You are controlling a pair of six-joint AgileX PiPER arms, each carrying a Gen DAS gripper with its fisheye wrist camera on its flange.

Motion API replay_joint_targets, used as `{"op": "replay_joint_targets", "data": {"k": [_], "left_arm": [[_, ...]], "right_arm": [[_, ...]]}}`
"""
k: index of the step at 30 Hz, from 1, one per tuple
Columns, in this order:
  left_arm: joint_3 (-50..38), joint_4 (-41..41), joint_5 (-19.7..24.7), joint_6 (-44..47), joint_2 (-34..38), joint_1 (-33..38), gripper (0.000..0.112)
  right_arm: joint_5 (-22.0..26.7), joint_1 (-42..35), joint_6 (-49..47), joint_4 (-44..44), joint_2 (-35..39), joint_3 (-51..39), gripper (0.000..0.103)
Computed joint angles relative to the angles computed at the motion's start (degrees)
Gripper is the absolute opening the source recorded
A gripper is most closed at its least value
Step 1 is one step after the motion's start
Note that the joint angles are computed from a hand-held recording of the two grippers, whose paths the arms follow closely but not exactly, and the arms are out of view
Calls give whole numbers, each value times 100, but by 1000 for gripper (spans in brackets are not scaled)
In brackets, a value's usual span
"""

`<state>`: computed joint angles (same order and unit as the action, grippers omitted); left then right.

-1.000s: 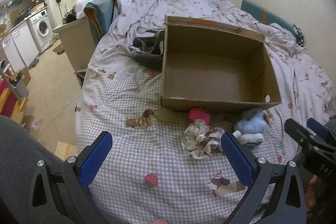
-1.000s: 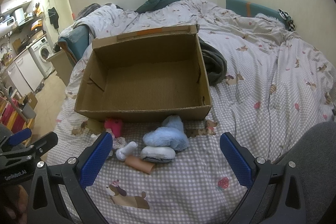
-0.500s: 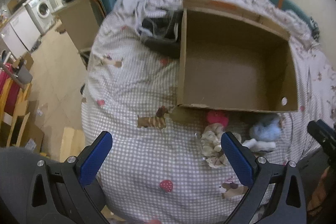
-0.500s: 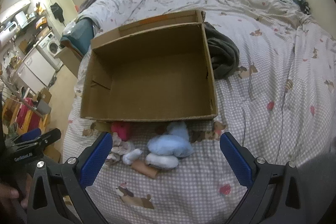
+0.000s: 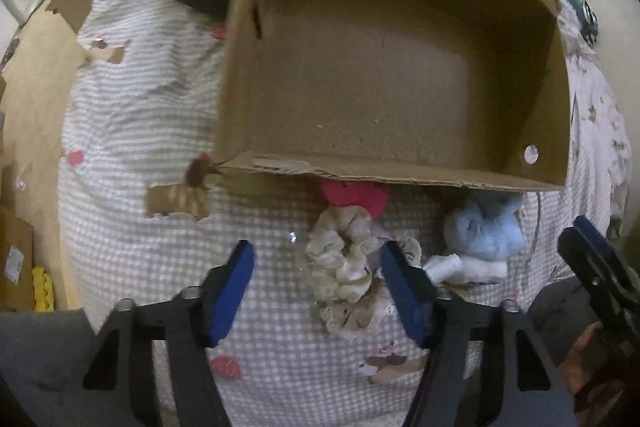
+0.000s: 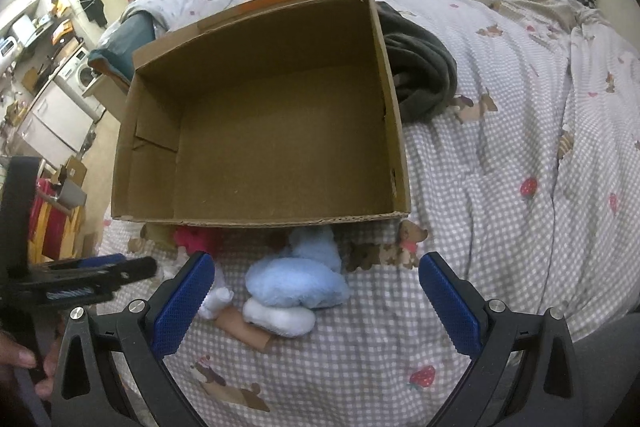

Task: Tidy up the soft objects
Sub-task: 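Lower the left gripper onto the white lace scrunchies and close it, then lift the scrunchies with the left gripper while the right gripper grasps the tan tube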

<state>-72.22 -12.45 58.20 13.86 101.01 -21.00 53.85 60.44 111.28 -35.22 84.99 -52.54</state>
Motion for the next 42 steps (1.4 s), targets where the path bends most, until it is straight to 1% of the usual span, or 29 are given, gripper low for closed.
{"op": "replay_joint_targets", "data": {"k": [2, 5, 7, 8, 9, 10, 14, 18, 20, 21, 22, 23, 25, 26, 28, 29, 30, 31, 32, 33, 36, 38, 41, 42], "left_arm": [[-37, 8, -61, -53, 142, -32, 41], [-250, -452, 293, 50, 510, 172, 40], [-251, -591, 288, 128, 580, 235, 29], [-261, -627, 300, 161, 595, 250, 18], [-261, -670, 316, 184, 590, 271, 12], [-238, -725, 303, 227, 562, 295, 10], [-369, -875, 569, 509, 205, 514, 9], [-384, -821, 590, 685, -225, 679, 9], [-338, -701, 504, 751, -429, 750, 9], [-253, -656, 466, 796, -590, 806, 9], [-213, -596, 439, 810, -681, 858, 9], [-47, -547, 334, 836, -795, 886, 9], [51, -491, 300, 918, -901, 1028, 9], [272, -498, 43, 962, -876, 1023, 9], [405, -496, -96, 946, -863, 1048, 9], [470, -510, -200, 939, -820, 1030, 9], [595, -504, -341, 915, -813, 1002, 9], [680, -481, -427, 891, -820, 985, 9], [741, -446, -516, 862, -788, 978, 9], [813, -440, -588, 867, -775, 994, 9], [841, -532, -614, 872, -692, 1021, 9], [877, -528, -670, 870, -714, 989, 9], [915, -541, -743, 863, -721, 961, 9], [923, -536, -764, 858, -724, 951, 9]], "right_arm": [[40, 22, 24, -20, 20, -22, 103], [80, 39, -8, -39, 88, -77, 103], [74, 44, -23, -56, 118, -92, 103], [64, 39, -41, -59, 141, -107, 103], [41, 33, -47, -67, 149, -96, 103], [24, 29, -62, -61, 159, -97, 103], [-42, -8, -119, -34, 157, -75, 103], [-82, -13, -94, -47, 142, -43, 103], [-157, -14, -82, -36, 131, -14, 103], [-292, -46, -108, 28, 93, 29, 103], [-583, -125, -142, 134, 0, 142, 103], [-972, -210, -139, 286, -117, 299, 103], [-1676, -294, 11, 561, -243, 592, 103], [-2035, -337, 12, 802, -231, 708, 103], [-2604, -388, -145, 1209, -70, 828, 102], [-2830, -446, -418, 1533, 67, 829, 97], [-3034, -523, -709, 1862, 182, 842, 84], [-3204, -587, -957, 2170, 309, 850, 80], [-3322, -674, -1155, 2409, 425, 862, 79], [-3330, -725, -1204, 2502, 520, 846, 79], [-3559, -950, -1619, 2943, 760, 870, 72], [-3690, -1030, -1651, 2960, 865, 866, 69], [-3679, -1019, -1650, 2873, 990, 733, 67], [-3639, -997, -1682, 2849, 1001, 662, 60]]}}
